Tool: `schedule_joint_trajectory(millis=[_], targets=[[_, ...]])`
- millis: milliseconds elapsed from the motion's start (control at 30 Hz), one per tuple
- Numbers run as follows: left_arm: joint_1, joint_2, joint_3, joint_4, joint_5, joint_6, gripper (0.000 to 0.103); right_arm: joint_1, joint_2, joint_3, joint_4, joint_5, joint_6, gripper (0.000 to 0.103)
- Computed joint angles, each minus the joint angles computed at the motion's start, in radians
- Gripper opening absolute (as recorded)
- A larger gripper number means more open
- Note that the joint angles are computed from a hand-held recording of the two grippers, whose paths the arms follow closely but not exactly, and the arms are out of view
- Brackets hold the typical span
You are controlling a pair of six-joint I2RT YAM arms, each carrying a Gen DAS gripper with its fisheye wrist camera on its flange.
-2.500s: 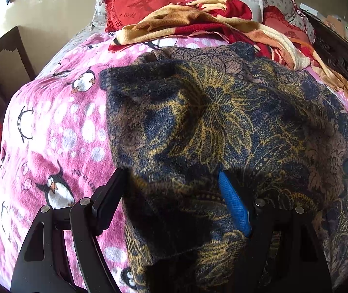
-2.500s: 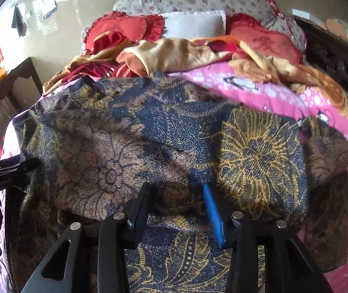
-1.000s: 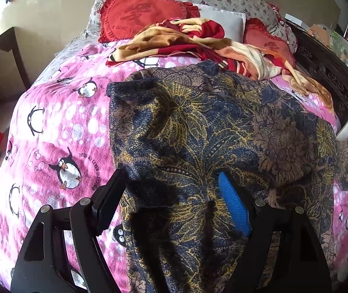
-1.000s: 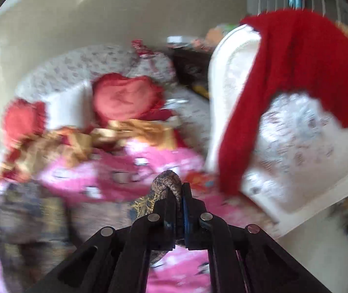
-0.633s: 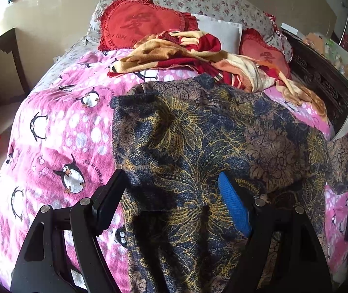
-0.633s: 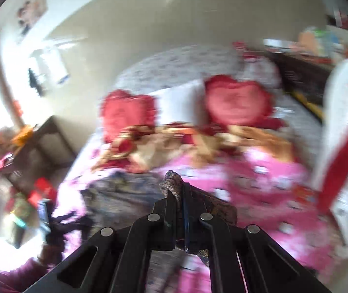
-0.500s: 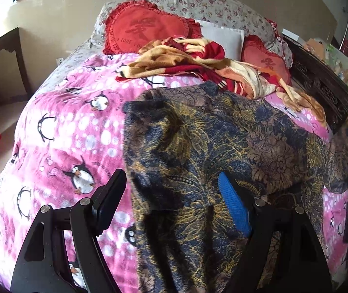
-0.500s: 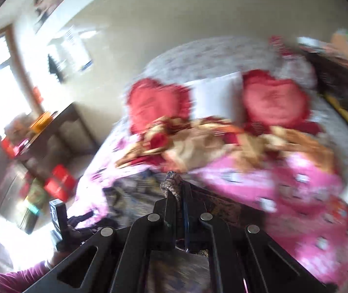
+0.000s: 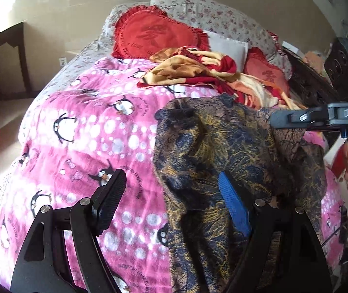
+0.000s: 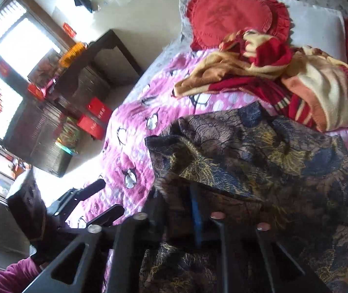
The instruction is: Fold small clothes
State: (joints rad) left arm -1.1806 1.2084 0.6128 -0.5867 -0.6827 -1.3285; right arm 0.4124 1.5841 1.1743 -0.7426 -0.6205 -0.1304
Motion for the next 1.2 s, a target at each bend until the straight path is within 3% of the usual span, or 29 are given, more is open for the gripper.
schedule_joint_trajectory(millis=[33,67,300,533,700,867,933,1033,1200], targets=[[0.012,-0.006,-0.009,0.032,0.015,0.029,0.079,-0.05,-0.025,-0.024,0.008,-0.068,-0.006,0.068],[0.019,-0.008,-0.016,0.059,0.024,0.046,0.079,-0.082,-0.043,-0.04,0.015,-0.109,0.0,0.074],[0.001,0.006,-0.008,0.084,0.017,0.047,0.079,-0.179,-0.111,-0.082,0.004,-0.211,0.0,0.075],[0.005,0.146,0.075,0.115,0.063,0.173,0.079,-0.342,-0.207,-0.165,-0.108,-0.21,-0.188,0.075],[0.02,0.214,0.088,0.128,0.098,0.163,0.079,-0.275,-0.215,-0.286,-0.005,-0.148,-0.187,0.075],[0.109,0.165,0.012,0.263,0.209,0.198,0.079,-0.131,-0.208,-0.356,0.214,-0.045,-0.054,0.075],[0.147,0.16,0.004,0.31,0.25,0.214,0.079,-0.11,-0.181,-0.367,0.307,-0.032,0.002,0.072],[0.185,0.156,0.0,0.341,0.273,0.21,0.079,-0.067,-0.107,-0.368,0.347,0.0,0.018,0.042],[0.212,0.147,-0.008,0.364,0.297,0.215,0.078,0.038,-0.052,-0.471,0.295,0.016,-0.082,0.04]])
